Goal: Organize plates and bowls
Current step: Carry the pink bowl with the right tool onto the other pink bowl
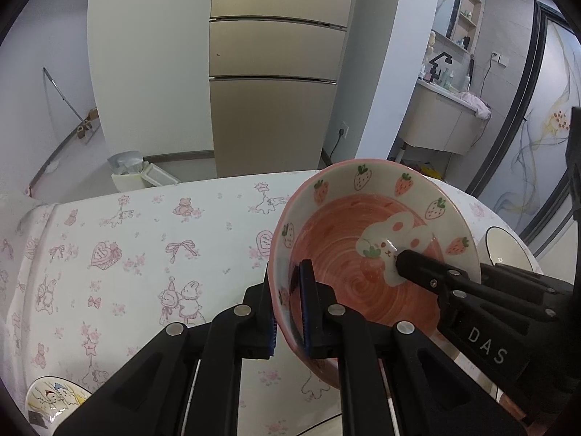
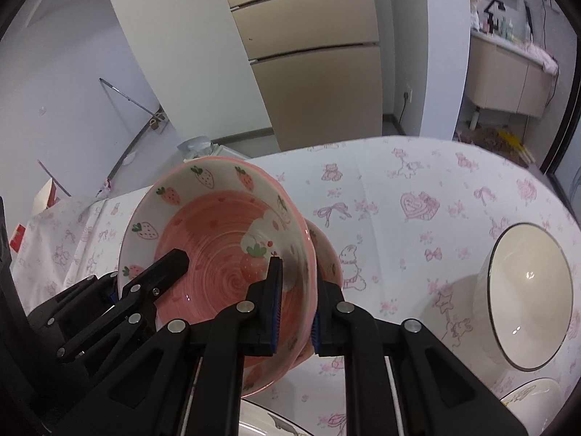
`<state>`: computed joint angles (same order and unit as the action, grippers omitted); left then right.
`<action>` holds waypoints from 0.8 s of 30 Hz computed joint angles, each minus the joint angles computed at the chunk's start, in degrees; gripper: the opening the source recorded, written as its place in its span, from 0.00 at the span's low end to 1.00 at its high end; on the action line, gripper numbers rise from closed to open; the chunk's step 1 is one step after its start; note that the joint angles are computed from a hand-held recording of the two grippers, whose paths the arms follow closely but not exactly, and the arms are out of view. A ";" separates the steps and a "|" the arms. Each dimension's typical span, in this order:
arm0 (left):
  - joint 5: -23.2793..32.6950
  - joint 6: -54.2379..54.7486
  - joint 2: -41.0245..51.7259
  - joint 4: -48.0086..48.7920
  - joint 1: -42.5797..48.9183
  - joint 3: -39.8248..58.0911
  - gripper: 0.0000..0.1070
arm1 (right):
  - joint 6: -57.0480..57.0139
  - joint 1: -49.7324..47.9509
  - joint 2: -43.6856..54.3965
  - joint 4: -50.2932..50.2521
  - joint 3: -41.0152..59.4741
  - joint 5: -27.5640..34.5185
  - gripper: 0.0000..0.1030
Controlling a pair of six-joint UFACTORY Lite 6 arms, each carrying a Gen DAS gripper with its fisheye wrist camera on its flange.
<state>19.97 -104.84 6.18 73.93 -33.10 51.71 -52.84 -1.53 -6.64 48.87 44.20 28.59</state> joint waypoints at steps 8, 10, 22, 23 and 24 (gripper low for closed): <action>-3.16 1.33 0.85 -1.16 2.08 -0.07 0.09 | 3.92 2.78 -0.31 -4.75 -0.41 -3.03 0.12; -2.98 0.87 1.34 -0.68 1.89 0.08 0.09 | 4.07 2.44 0.01 -4.84 -0.11 -2.70 0.12; -7.48 -6.95 3.07 7.03 4.27 -0.64 0.11 | -5.40 1.92 0.19 0.98 -1.60 -4.41 0.12; -7.34 -7.07 3.19 7.33 4.08 -0.52 0.11 | -6.50 1.20 0.82 1.92 -1.17 -3.58 0.12; -6.99 -6.76 3.35 7.07 3.81 -0.34 0.11 | -7.23 0.50 1.38 2.60 -0.76 -2.67 0.12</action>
